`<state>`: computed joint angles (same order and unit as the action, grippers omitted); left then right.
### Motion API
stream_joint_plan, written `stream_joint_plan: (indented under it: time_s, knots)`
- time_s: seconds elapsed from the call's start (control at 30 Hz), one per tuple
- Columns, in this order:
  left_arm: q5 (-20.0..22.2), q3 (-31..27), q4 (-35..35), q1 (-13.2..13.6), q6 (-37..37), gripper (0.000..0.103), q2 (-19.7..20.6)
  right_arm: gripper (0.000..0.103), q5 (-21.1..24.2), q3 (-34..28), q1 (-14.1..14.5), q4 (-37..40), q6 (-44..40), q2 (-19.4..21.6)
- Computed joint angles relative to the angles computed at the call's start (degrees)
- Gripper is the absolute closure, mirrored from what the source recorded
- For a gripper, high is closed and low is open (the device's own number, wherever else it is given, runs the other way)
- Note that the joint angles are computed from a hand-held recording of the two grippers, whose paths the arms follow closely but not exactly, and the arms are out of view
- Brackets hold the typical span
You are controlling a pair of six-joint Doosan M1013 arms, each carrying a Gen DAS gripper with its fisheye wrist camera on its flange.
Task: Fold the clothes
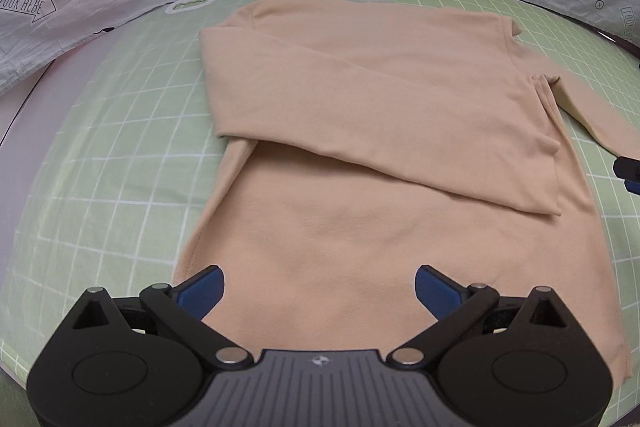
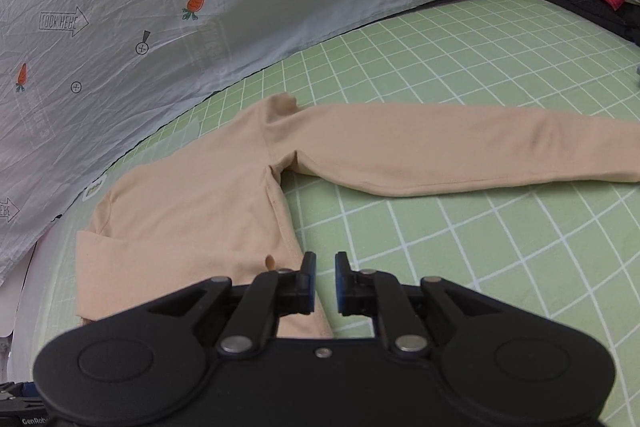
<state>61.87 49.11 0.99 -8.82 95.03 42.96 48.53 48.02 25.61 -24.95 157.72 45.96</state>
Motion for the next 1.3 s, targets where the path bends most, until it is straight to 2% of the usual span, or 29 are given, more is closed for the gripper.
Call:
stream_joint_plan:
  time_s: [0.07, 0.1, 0.17, 0.23, 0.33, 0.53, 0.8, 0.9, 0.97, 1.1, 1.17, 1.2, 1.27, 1.3]
  knots:
    - [0.83, 0.58, 0.55, -0.06, -1.39, 0.002, -0.14, 0.052, -0.85, 0.38, -0.24, 2.48, -2.94, 0.02]
    - [1.3, 0.73, 0.74, 0.04, -2.31, 0.002, -0.15, 0.047, -1.27, 0.01, -0.21, 3.47, -4.77, 0.33]
    - [2.31, 0.45, 1.74, 0.32, -4.26, 0.002, 0.09, 0.016, -1.84, -1.32, 0.12, 4.42, -8.17, 1.23]
    - [3.65, -0.28, 2.58, 0.72, -6.02, 0.002, 0.58, 0.0, -3.01, -2.5, 0.51, 5.06, -11.47, 2.1]
    - [5.73, -1.61, 2.77, 1.46, -7.44, 0.002, 1.48, 0.0, -5.15, -3.96, 0.8, 7.99, -15.69, 3.28]
    - [9.37, -4.43, -0.13, 3.27, -6.25, 0.001, 3.43, 0.0, -2.51, -8.81, 1.83, 9.08, -16.83, 6.21]
    - [11.5, -8.88, -1.56, 4.72, -4.19, 0.0, 6.0, 0.0, 8.17, -18.07, 2.7, 6.21, -11.83, 11.2]
    - [11.84, -10.24, -2.07, 4.89, -1.89, 0.0, 6.79, 0.005, 14.77, -24.3, 3.32, 4.4, -12.46, 14.18]
    - [12.08, -11.14, -2.45, 4.99, -0.6, 0.0, 7.31, 0.015, 19.91, -29.84, 3.76, 3.22, -14.59, 16.83]
    - [12.45, -12.66, -3.01, 5.2, 1.39, 0.0, 8.26, 0.028, 24.24, -35.55, 4.24, 1.56, -16.65, 19.61]
    - [12.58, -13.02, -3.19, 5.25, 1.89, 0.0, 8.49, 0.046, 25.75, -38.05, 4.38, 0.81, -17.58, 20.79]
    - [12.6, -13.09, -3.25, 5.28, 2.02, 0.0, 8.54, 0.052, 25.78, -38.4, 4.4, 0.62, -18.0, 20.97]
    - [12.65, -13.14, -3.26, 5.29, 1.63, 0.0, 8.59, 0.071, 25.29, -38.49, 4.38, 0.56, -18.6, 21.03]
    - [12.71, -13.24, -3.24, 5.3, 1.22, 0.0, 8.65, 0.073, 25.02, -38.36, 4.37, 0.64, -18.91, 20.98]
